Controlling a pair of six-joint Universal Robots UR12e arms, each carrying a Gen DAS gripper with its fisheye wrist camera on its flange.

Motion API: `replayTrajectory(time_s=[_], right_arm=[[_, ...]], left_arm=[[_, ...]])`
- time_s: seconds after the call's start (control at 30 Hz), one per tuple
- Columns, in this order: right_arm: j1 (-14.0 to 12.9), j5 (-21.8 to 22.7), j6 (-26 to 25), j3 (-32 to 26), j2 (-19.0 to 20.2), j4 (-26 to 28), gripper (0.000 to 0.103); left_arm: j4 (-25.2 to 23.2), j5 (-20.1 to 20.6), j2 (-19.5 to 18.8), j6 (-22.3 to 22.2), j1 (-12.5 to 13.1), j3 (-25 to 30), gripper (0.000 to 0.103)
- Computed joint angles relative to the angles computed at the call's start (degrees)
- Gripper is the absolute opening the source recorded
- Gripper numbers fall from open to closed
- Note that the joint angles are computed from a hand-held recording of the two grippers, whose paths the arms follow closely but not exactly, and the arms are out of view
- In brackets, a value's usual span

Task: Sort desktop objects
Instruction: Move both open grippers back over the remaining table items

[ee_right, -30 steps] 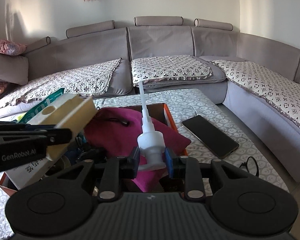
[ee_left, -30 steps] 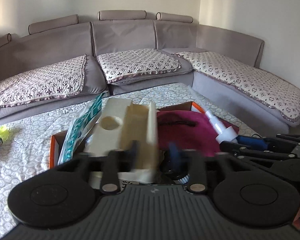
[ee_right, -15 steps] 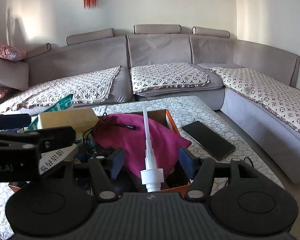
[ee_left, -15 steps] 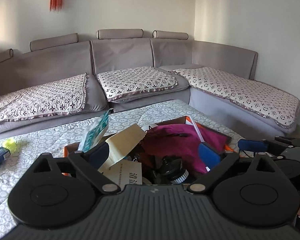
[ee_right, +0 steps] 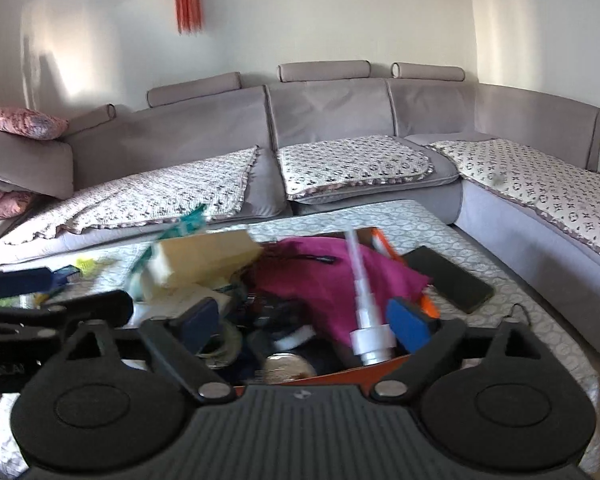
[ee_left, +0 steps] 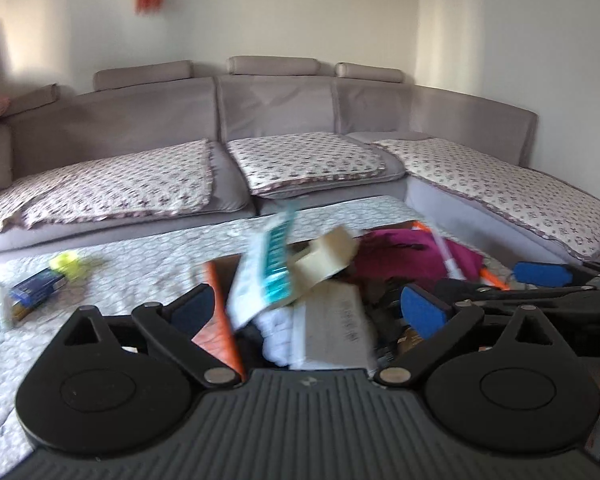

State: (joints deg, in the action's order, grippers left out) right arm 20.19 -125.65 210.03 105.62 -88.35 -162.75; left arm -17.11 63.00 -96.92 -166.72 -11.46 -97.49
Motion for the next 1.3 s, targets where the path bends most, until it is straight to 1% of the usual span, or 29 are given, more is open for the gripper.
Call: replayTrajectory(time_s=[0.07, 0.13, 0.27, 0.4, 0.47, 0.53, 0.73, 0.87, 0.97, 1.07, 1.13, 1.23, 1.3], right_arm=[[0.91, -0.54, 0.89, -1.18, 0.93, 0.76, 0.103], [1.52, 0.31, 0.52, -2.02, 1.80, -0.15, 0.103], [3.57, -0.24, -1.10, -4.48, 4.18, -1.51, 0.103], [5.74, -0.40, -4.13, -7.88, 7.28, -2.93, 0.103], [6.55, 0.68, -5.46, -9.60, 8.84, -3.44, 0.103], [7.24, 1.86, -5.60, -11.24, 10.35, -3.31, 0.103], [8.13, 7.92, -3.44, -16.08, 14.47, -0.54, 0.103], [8.49, 11.85, -1.56, -18.83, 17.00, 0.69, 0.103], [8.82, 14.14, -1.27, -20.11, 18.60, 0.50, 0.103], [9.06, 15.39, -2.71, -21.34, 19.91, 1.08, 0.103], [9.02, 15.59, -4.00, -22.48, 20.92, 1.28, 0.102], [8.54, 15.76, -4.90, -24.19, 22.41, 1.06, 0.101], [7.91, 15.74, -5.55, -25.68, 23.59, 0.42, 0.101]], left_arm=[[0.10, 0.35, 0.26, -0.91, 0.90, -0.24, 0.103], [0.81, 0.95, 0.67, -1.27, 1.85, -0.75, 0.103], [2.42, 2.42, 1.40, -2.43, 3.80, -1.77, 0.103], [3.38, 4.19, 2.01, -4.33, 5.96, -2.74, 0.103], [3.44, 5.26, 2.15, -5.06, 7.09, -3.17, 0.103], [3.07, 6.27, 2.15, -5.90, 8.27, -3.43, 0.103], [1.77, 10.74, 1.75, -7.88, 10.60, -3.50, 0.103], [1.83, 14.74, 1.71, -9.50, 11.59, -4.00, 0.103], [2.38, 17.09, 0.97, -10.68, 12.17, -4.15, 0.103], [5.27, 19.20, -0.51, -10.80, 12.15, -4.00, 0.102], [7.63, 20.26, -2.05, -10.39, 12.05, -3.27, 0.099], [9.36, 20.64, -4.76, -10.46, 11.89, -1.03, 0.099], [9.64, 21.28, -6.74, -10.07, 11.57, 1.02, 0.095]])
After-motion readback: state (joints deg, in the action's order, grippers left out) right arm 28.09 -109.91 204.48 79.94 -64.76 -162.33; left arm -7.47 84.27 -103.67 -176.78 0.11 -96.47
